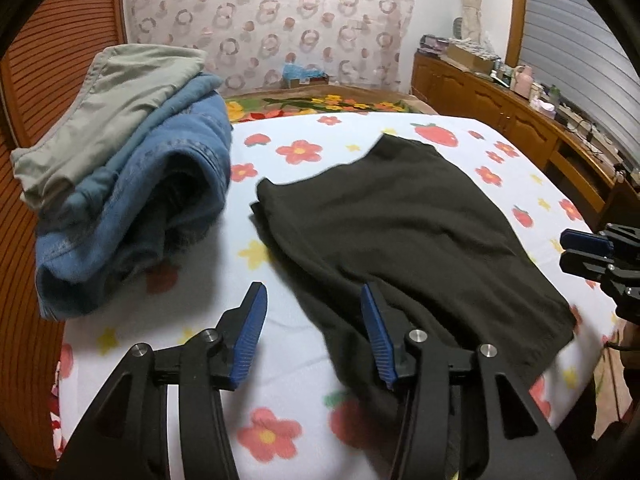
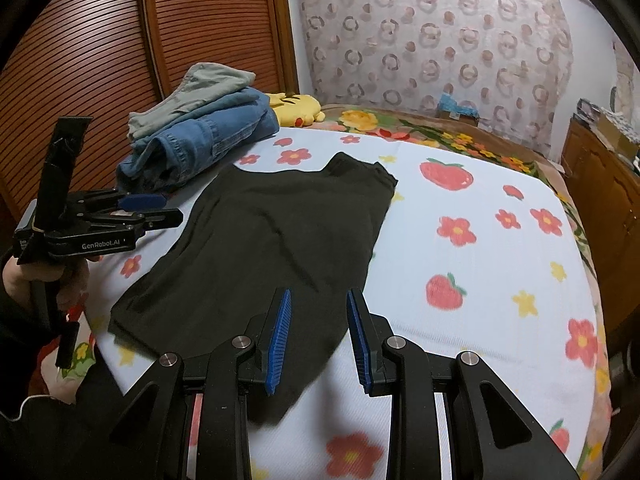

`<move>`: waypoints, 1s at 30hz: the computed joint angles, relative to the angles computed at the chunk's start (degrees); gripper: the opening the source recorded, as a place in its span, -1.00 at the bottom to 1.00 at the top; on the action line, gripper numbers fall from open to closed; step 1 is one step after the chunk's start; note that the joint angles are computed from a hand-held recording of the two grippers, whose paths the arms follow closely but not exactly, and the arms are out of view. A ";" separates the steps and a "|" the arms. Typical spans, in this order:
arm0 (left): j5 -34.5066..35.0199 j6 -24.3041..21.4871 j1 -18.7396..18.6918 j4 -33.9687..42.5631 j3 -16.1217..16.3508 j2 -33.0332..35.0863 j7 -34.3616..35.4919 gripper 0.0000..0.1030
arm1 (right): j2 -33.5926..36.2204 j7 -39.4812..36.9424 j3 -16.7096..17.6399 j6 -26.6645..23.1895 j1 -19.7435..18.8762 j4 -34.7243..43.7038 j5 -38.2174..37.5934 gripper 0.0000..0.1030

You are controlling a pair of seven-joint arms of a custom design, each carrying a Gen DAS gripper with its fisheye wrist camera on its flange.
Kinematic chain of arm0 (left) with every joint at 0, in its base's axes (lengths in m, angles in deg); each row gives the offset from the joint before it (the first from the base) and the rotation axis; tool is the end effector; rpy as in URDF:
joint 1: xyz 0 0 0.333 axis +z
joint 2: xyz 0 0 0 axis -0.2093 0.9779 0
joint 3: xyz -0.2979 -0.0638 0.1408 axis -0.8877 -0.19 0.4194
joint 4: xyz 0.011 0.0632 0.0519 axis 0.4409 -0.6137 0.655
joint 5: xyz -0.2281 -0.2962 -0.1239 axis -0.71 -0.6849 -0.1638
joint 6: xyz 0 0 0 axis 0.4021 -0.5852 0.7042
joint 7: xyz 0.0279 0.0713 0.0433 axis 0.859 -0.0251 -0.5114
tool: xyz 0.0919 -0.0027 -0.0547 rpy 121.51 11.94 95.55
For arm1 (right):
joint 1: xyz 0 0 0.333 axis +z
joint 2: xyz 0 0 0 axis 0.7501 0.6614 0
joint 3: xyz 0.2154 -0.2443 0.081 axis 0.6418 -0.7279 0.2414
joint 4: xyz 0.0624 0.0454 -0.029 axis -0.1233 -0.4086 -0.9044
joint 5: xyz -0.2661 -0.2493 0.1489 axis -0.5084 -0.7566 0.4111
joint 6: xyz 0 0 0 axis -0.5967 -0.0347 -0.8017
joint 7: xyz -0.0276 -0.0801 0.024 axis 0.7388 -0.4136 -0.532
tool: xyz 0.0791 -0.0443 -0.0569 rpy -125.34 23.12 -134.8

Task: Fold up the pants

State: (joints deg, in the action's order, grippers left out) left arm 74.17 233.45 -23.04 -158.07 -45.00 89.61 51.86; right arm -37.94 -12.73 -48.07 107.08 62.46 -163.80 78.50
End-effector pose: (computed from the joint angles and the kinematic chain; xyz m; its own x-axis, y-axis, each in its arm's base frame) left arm 0.6089 -0.1819 0.3102 0.0116 -0.9997 0.0232 -0.7322 -0.0243 -0.6807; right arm 0.6714 0.3178 0.3475 0.6200 -0.7841 -0.0285 -0.4912 -0.3596 -0.7933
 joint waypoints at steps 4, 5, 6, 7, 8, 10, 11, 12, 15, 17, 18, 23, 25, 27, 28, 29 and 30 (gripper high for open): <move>4.23 1.26 -0.92 -0.81 0.74 -0.62 -4.53 -0.03 | -1.30 -2.44 4.25 2.74 -3.30 -3.64 1.35 -0.42; 5.40 1.37 -0.96 -1.01 0.59 -0.79 -5.68 -0.03 | -1.56 -2.94 5.24 3.43 -4.06 -4.51 1.52 -0.42; 5.97 1.44 -0.73 -1.11 0.24 -0.84 -6.17 -0.03 | -1.78 -3.36 6.31 4.11 -4.93 -5.39 1.66 -0.42; 6.05 1.32 -0.50 -1.36 -0.20 -0.91 -6.25 -0.03 | -1.97 -3.69 7.46 4.68 -5.91 -6.25 1.75 -0.42; 5.93 0.97 -0.35 -1.56 -0.58 -0.97 -6.27 -0.03 | -2.20 -4.00 8.70 5.26 -6.97 -7.19 1.76 -0.42; 8.30 0.60 -0.70 -1.78 -0.68 -1.15 -9.11 -0.03 | -2.46 -4.38 11.03 6.34 -9.09 -8.89 1.42 -0.42; 9.22 0.85 -0.47 -1.81 -1.01 -1.16 -9.87 -0.03 | -2.54 -4.31 11.93 6.76 -9.95 -9.59 1.09 -0.42; 10.26 1.70 -0.14 -1.80 -1.41 -1.03 -10.54 -0.03 | -2.53 -4.13 12.74 7.03 -10.79 -10.09 0.65 -0.42; 14.72 3.57 0.70 -1.71 -2.46 -0.84 -14.25 -0.03 | -2.57 -2.80 13.97 7.34 -12.25 -11.36 -0.67 -0.42; 17.01 4.18 1.57 -1.71 -3.74 -0.70 -16.14 -0.03 | -2.52 -1.97 14.50 7.34 -12.99 -12.02 -1.62 -0.42; 17.40 3.99 1.94 -1.90 -4.30 -0.79 -16.31 -0.03 | -2.56 -1.57 14.67 7.25 -13.30 -12.33 -2.02 -0.42; 18.33 2.59 2.71 -3.06 -5.86 -1.37 -16.38 -0.02 | -2.85 -0.21 15.39 7.09 -14.45 -13.53 -3.60 -0.42; 18.27 2.36 3.03 -3.27 -6.22 -1.41 -16.50 -0.02 | -2.88 0.25 15.62 6.86 -14.77 -13.78 -4.12 -0.42; 17.85 2.29 3.22 -3.50 -6.46 -1.43 -15.95 -0.02 | -2.88 0.61 15.58 6.66 -14.80 -13.96 -4.56 -0.42; 17.52 2.21 3.22 -3.55 -6.48 -1.39 -15.48 0.00 | -2.89 0.75 15.42 6.50 -14.70 -13.96 -4.74 -0.42; 17.86 2.22 3.19 -3.63 -6.49 -1.41 -15.79 0.01 | -2.91 0.86 15.23 6.39 -14.55 -13.95 -4.89 -0.42; 18.25 2.05 3.16 -3.67 -6.53 -1.43 -16.29 0.01 | -2.87 1.02 14.87 6.27 -14.23 -13.82 -4.99 -0.42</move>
State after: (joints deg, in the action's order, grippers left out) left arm 92.42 235.50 -19.89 -161.74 -51.53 88.19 35.57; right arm -40.82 -11.71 -33.20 113.35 48.22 -177.62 73.52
